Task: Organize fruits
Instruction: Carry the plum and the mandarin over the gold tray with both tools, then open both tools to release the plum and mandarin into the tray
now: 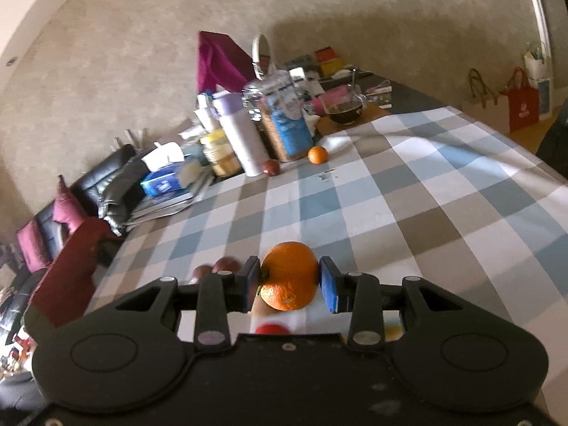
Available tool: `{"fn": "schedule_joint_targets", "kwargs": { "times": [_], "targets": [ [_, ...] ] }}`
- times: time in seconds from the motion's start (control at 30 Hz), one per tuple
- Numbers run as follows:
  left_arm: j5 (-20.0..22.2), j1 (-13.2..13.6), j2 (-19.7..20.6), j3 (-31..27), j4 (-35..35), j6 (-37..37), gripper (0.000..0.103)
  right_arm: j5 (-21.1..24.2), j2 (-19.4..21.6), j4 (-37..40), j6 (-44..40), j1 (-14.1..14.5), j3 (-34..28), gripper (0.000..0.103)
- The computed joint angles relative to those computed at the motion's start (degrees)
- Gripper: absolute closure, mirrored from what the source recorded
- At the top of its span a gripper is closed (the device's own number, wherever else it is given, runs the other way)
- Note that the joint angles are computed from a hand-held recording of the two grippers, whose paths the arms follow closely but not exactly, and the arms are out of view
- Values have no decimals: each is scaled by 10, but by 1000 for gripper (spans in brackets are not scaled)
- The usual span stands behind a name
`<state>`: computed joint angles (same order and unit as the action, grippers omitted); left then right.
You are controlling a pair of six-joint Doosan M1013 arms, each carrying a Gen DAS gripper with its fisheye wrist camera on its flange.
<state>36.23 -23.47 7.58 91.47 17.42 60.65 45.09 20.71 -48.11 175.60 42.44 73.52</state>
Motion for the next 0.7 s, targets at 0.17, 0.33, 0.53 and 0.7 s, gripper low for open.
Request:
{"fn": "schedule_joint_targets", "kwargs": {
  "times": [0.17,0.33,0.53,0.7],
  "targets": [
    [5,-5,-10,16,9,-12,58,5,-20,1,31,22,38,65],
    [11,-5,-16,24,-13,-1,58,36,-28,30,53,37,58,65],
    [20,-7,-14,25,-20,-1,58,50,-31,59,44,42,67,65],
    [30,-11,-13,24,-12,-10,58,61,-28,33,43,50,65,65]
  ]
}}
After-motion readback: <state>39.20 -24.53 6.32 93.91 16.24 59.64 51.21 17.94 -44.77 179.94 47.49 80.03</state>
